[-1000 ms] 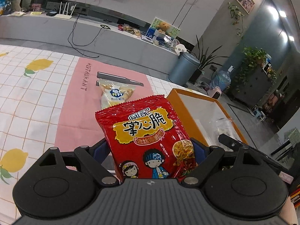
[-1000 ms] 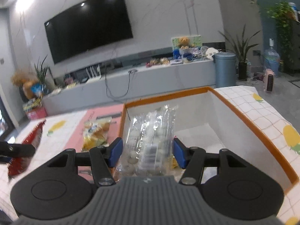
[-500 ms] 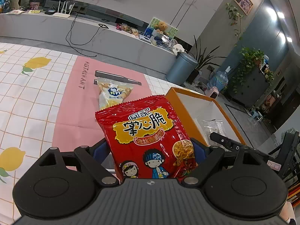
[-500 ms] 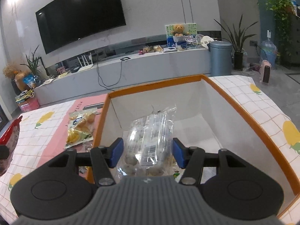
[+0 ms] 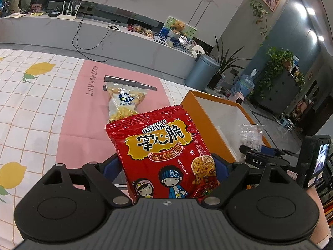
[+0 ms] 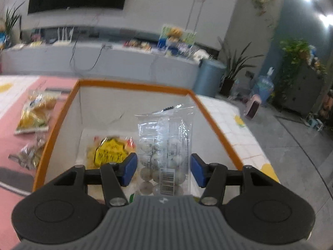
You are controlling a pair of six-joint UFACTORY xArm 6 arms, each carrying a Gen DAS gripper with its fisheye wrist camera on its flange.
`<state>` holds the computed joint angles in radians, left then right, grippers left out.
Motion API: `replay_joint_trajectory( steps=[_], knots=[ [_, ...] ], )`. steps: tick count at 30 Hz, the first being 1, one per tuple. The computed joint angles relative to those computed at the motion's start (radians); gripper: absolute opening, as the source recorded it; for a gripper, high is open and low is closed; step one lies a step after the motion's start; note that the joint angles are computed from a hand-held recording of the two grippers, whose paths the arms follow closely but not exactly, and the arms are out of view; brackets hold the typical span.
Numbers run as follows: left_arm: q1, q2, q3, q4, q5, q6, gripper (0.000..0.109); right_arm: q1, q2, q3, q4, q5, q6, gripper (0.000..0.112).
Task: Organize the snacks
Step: 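Carry white-ball packet with right tool and red bag with left tool over the box, then open right tool to drop white-ball packet into box while left holds red bag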
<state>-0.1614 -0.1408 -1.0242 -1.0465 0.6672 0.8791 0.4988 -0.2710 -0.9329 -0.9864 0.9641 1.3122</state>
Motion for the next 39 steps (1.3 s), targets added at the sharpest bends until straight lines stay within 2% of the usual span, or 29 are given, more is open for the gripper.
replay_joint_trajectory(
  steps=[1, 3, 5, 14, 16, 21, 29, 34, 37, 39],
  knots=[
    [-0.002, 0.001, -0.001, 0.0, 0.0, -0.002, 0.102, 0.002, -0.002, -0.001, -0.002, 0.011, 0.013, 0.058],
    [0.0, 0.001, -0.002, 0.0, 0.007, 0.002, 0.102, 0.008, -0.012, 0.0, -0.035, 0.021, 0.045, 0.08],
    [0.0, -0.004, 0.003, -0.006, 0.01, 0.01, 0.101, 0.024, -0.043, 0.019, -0.052, 0.012, 0.07, 0.085],
    [-0.003, -0.028, 0.017, 0.018, 0.02, 0.024, 0.101, 0.026, -0.135, 0.077, -0.107, -0.04, 0.261, 0.085],
    [0.002, -0.037, 0.018, 0.015, 0.033, 0.025, 0.102, 0.008, -0.157, 0.093, -0.119, -0.082, 0.283, 0.087],
    [-0.005, -0.083, 0.042, 0.015, 0.031, 0.014, 0.102, -0.003, -0.194, 0.111, -0.126, -0.099, 0.308, 0.087],
    [-0.111, -0.151, 0.064, 0.092, -0.053, -0.068, 0.101, -0.013, -0.263, 0.153, -0.11, -0.108, 0.367, 0.087],
    [-0.194, -0.138, 0.039, 0.163, -0.097, -0.127, 0.102, -0.03, -0.316, 0.189, -0.108, -0.119, 0.416, 0.087],
    [-0.254, -0.11, 0.026, 0.214, -0.169, -0.119, 0.101, -0.032, -0.336, 0.199, -0.101, -0.113, 0.43, 0.087],
    [-0.283, -0.08, 0.002, 0.26, -0.182, -0.142, 0.102, -0.045, -0.346, 0.21, -0.092, -0.146, 0.424, 0.087]
  ],
)
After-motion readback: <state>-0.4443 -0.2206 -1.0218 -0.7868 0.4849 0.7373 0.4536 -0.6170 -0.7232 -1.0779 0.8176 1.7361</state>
